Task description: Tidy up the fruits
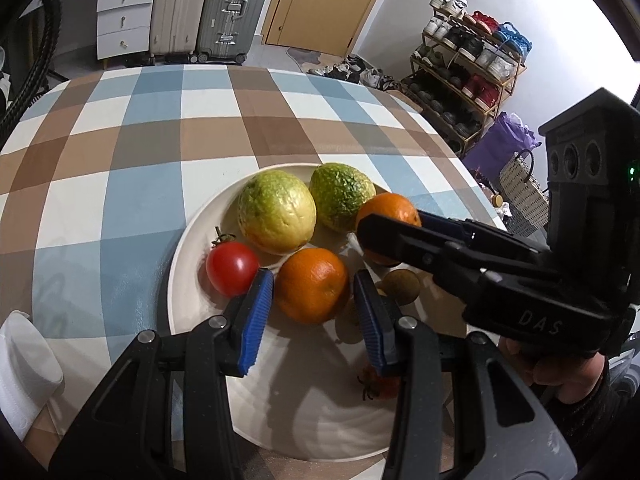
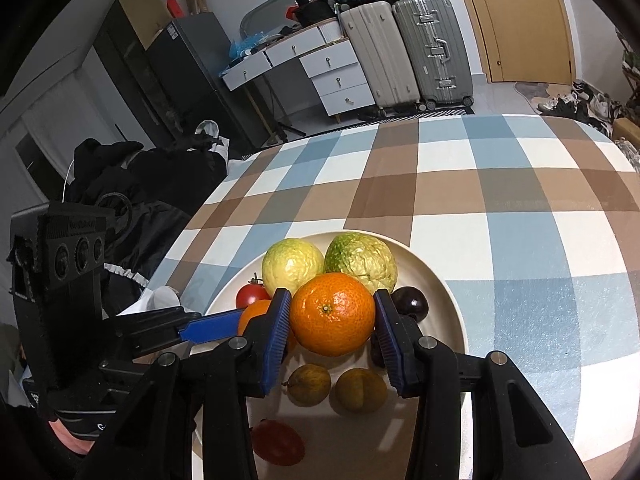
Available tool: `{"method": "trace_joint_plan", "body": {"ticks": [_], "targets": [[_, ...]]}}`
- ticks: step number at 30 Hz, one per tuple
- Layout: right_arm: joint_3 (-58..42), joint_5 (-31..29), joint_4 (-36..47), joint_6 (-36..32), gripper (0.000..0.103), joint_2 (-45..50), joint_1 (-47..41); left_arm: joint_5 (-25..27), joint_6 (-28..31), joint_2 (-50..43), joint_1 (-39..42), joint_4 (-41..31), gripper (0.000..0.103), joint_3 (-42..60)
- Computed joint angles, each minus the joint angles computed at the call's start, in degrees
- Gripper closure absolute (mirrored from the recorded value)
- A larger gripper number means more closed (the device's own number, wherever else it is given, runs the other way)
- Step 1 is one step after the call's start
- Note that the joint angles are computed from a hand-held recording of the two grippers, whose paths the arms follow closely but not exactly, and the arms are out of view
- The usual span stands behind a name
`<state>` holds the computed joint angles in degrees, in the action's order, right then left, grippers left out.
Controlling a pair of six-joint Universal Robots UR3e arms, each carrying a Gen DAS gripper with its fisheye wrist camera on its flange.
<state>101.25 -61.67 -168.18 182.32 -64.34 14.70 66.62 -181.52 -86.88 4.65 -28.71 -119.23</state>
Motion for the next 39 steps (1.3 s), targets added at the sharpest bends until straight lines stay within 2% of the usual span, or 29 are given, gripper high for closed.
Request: {"method": "trace_joint_plan", "body": {"ticks": [4,6,7,9,10,16,18,20,22,24,27,28,30,31,34,37,39], "targets": [[0.1,-0.1,0.0,-0.1,0.059,-0.3,0.1,1.1,-0.5,0.7,-0.4,-0.7,0.063,0.7],[0.8,0.4,-1.2,0.3,0.052,-0.7,-0.2,1.5,-0.4,1.6,-0.5,-1.7,0.061,0.9],[1.3,0.4,-1.8,0.6,0.052,-1.0,-0.4,2.1,-0.5,2.1,-0.7,-2.2,0.060,1.0],[2.2,0.9,-2.3,0.7,0.052,-2.0,-0.8,3.3,-0.6,3.5,-1.2,-2.9,0.049,1.0],[3.2,0.8,-2.9,1.0,0.052,-3.0,-1.0,4.2,-0.8,4.5,-1.6,-3.2,0.047,1.0],[9.8,1.0,-4.7,1.8,0.050,-10.9,-2.7,7.4,-2.2,12.1,-3.0,-6.8,0.041,0.5],[12.7,0.9,-5.4,2.1,0.042,-14.5,-3.4,8.7,-2.7,15.0,-3.7,-8.4,0.028,0.4],[16.0,1.5,-6.6,2.4,0.037,-18.5,-4.2,11.3,-4.0,18.1,-5.2,-10.0,0.021,0.7],[18.9,1.6,-7.4,2.3,0.031,-22.5,-4.8,13.6,-5.2,21.3,-6.5,-11.4,0.020,0.8],[23.1,2.4,-8.9,2.4,0.020,-27.5,-6.0,15.6,-6.2,24.3,-7.6,-12.9,0.019,1.1],[28.3,3.6,-10.7,3.1,0.013,-33.9,-7.6,20.3,-9.4,28.7,-10.4,-13.2,0.017,1.0],[30.3,4.0,-11.0,3.3,0.012,-36.8,-8.4,25.0,-12.4,30.1,-13.2,-11.0,0.016,0.2],[33.0,4.5,-11.3,3.8,0.007,-41.3,-9.3,30.4,-15.7,32.7,-16.6,-8.3,0.003,-1.0],[34.3,4.6,-11.7,4.2,0.006,-43.4,-9.7,33.2,-17.4,34.2,-18.6,-6.6,0.000,-1.8],[39.3,6.8,-14.5,5.3,0.005,-50.8,-11.6,44.3,-20.9,35.4,-26.9,-2.0,0.000,-2.4],[41.8,3.9,-17.3,6.4,0.002,-55.7,-9.6,52.5,-21.9,35.5,-33.6,-2.1,0.000,-1.0],[42.2,-0.2,-18.6,6.4,0.001,-57.4,-6.4,57.7,-22.2,34.7,-37.9,-2.5,0.000,-0.1]]}}
